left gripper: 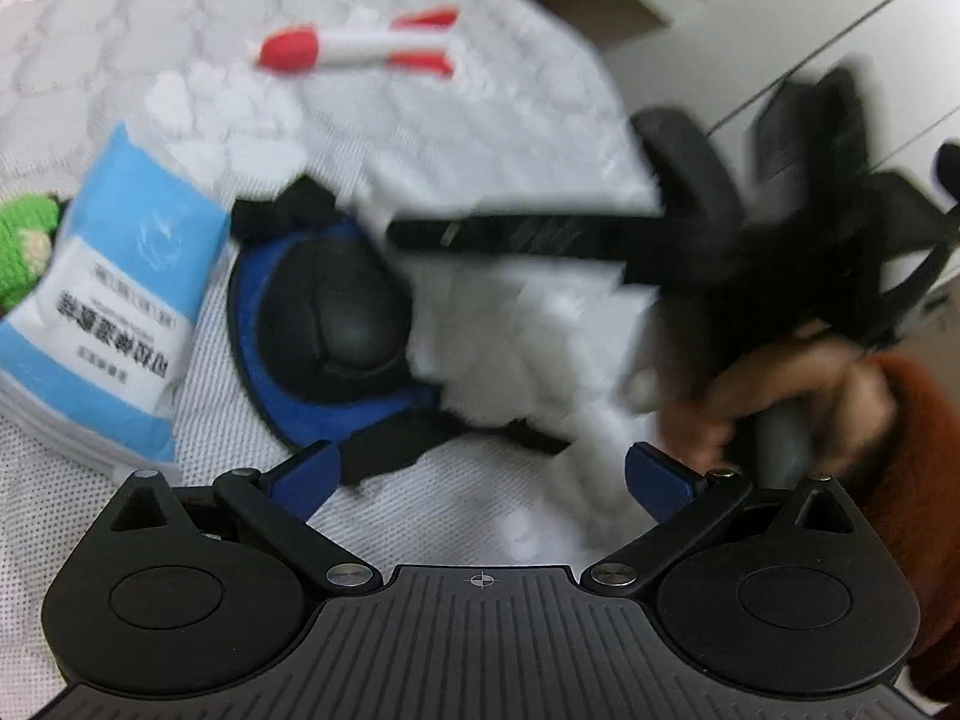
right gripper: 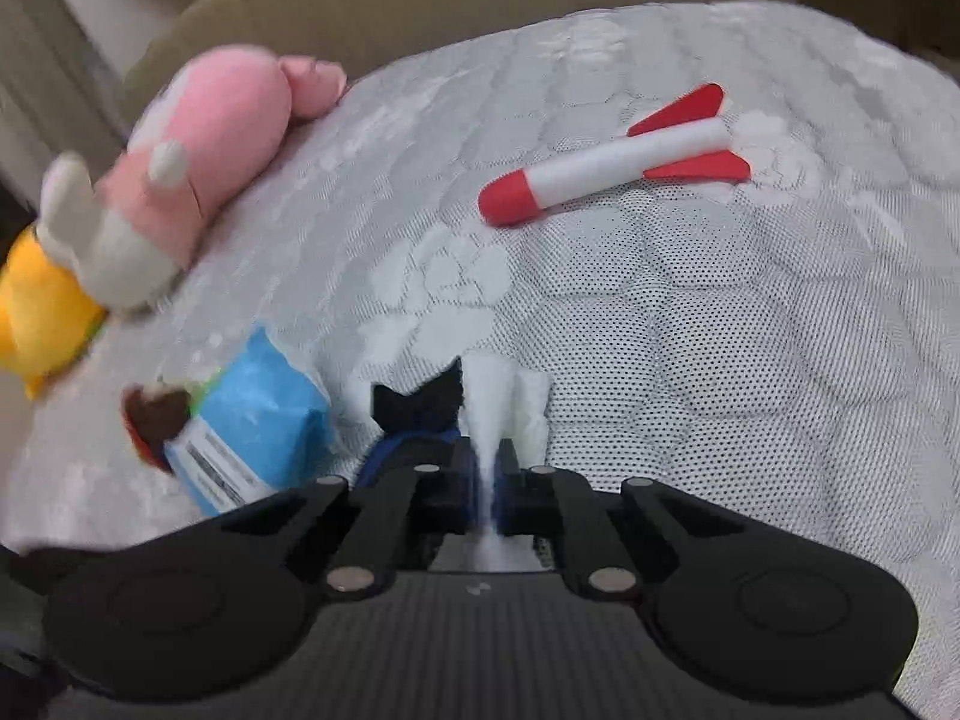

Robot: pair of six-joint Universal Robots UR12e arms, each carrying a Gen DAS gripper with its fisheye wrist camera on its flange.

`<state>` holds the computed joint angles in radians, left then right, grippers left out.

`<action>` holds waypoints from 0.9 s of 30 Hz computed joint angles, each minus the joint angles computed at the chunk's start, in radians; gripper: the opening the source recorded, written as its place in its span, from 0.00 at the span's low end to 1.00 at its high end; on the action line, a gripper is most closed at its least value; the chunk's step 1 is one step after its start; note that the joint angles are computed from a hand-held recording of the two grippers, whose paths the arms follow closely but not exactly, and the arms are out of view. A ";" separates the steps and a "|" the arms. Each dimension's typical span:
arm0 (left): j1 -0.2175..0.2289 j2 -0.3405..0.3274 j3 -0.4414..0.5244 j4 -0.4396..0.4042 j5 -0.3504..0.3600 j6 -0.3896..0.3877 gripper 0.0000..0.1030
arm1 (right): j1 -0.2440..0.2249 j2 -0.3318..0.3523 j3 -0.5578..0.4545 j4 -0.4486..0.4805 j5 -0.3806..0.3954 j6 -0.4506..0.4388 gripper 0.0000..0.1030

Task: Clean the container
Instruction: 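Wipe the black-and-blue pad surface with the wipe in the right gripper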

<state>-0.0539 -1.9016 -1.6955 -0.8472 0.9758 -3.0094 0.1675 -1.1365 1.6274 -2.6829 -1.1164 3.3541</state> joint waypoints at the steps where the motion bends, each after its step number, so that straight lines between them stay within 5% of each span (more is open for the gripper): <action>1: -0.006 -0.001 0.007 -0.024 0.051 -0.002 1.00 | -0.011 0.000 0.007 -0.023 0.063 0.043 0.07; 3: -0.025 0.000 0.015 -0.052 0.200 -0.013 1.00 | -0.030 0.006 0.020 -0.074 0.220 0.127 0.07; 5: -0.039 0.000 0.014 -0.038 0.289 -0.001 1.00 | -0.026 0.004 0.022 -0.065 0.275 0.108 0.07; 9: -0.048 0.001 0.015 -0.028 0.330 0.021 1.00 | 0.014 -0.015 0.003 0.080 0.083 -0.078 0.07; 15: -0.068 -0.005 0.026 -0.031 0.383 0.072 1.00 | 0.019 -0.026 0.011 0.040 -0.088 -0.056 0.07; 22: -0.069 -0.006 0.031 -0.038 0.398 0.087 1.00 | 0.018 0.022 -0.021 -0.018 0.014 -0.029 0.07; 27: -0.056 -0.008 0.038 -0.046 0.371 0.076 1.00 | 0.032 0.010 -0.014 0.030 -0.137 -0.067 0.08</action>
